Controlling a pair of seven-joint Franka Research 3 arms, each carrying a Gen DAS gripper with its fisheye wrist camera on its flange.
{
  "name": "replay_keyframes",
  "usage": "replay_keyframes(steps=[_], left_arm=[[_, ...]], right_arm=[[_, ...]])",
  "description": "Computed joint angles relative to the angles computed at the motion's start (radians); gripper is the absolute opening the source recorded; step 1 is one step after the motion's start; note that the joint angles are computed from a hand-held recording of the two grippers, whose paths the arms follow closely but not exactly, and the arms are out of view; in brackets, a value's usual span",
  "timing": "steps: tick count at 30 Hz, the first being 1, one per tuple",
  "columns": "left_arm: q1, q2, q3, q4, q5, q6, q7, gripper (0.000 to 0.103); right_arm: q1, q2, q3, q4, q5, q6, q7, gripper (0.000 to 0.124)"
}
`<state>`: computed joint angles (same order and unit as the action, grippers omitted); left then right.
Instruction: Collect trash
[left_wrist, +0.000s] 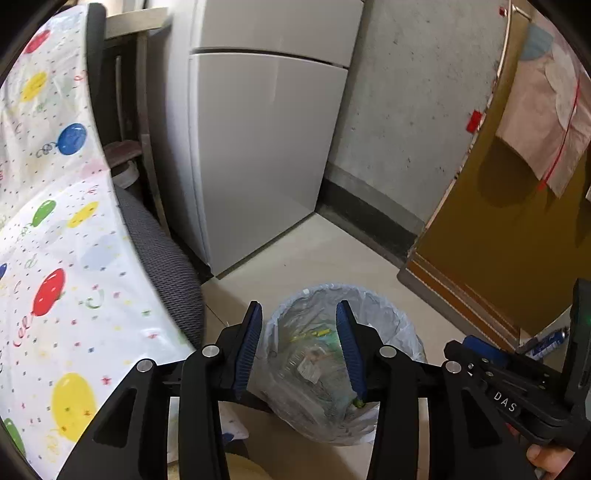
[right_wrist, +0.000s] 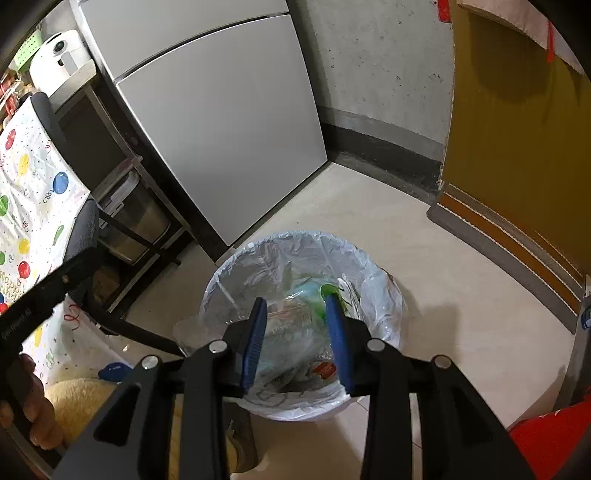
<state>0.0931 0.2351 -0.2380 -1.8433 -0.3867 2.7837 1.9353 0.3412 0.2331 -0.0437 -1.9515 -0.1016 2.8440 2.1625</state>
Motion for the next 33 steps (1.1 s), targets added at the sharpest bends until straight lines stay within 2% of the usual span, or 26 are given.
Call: replay_keyframes(steps=[1,4,9,16,18,21,28,33], left_arm=[[0.006,-0.014,0.0,-0.015,-0.008,0.008,0.007,0.053],[0.009,-0.062,0.011,-0.065,-0.014,0.04,0.027,0.06],[-0.014,-0.155,0.06,-0.148,0.047,0.062,0.01,0.085],[-0.045,-0.299,0.143,-0.249,0.14,0.009,-0.008,0.089],[-0.054,-0.333,0.164,-0.267,0.156,-0.007,-0.014,0.089],[-0.071,-0.384,0.195,-0.287,0.146,-0.04,-0.008,0.089],[-0.102,-0.499,0.256,-0.349,0.145,-0.08,-0.01,0.09],[-0.098,-0.538,0.27,-0.365,0.185,-0.098,-0.05,0.09]], right_arm=[[0.008,-0.015,-0.006,-0.011,-0.014,0.001,0.012,0.033],[0.027,-0.06,-0.017,-0.034,-0.08,-0.011,0.057,0.038],[0.031,-0.165,0.01,-0.085,-0.257,-0.042,0.166,0.068],[-0.022,-0.294,0.115,-0.13,-0.369,-0.13,0.206,0.083],[-0.034,-0.316,0.141,-0.137,-0.374,-0.14,0.192,0.091],[-0.042,-0.345,0.172,-0.148,-0.365,-0.143,0.154,0.097],[-0.069,-0.409,0.235,-0.161,-0.433,-0.147,0.174,0.097],[-0.087,-0.435,0.263,-0.155,-0.462,-0.158,0.182,0.097]])
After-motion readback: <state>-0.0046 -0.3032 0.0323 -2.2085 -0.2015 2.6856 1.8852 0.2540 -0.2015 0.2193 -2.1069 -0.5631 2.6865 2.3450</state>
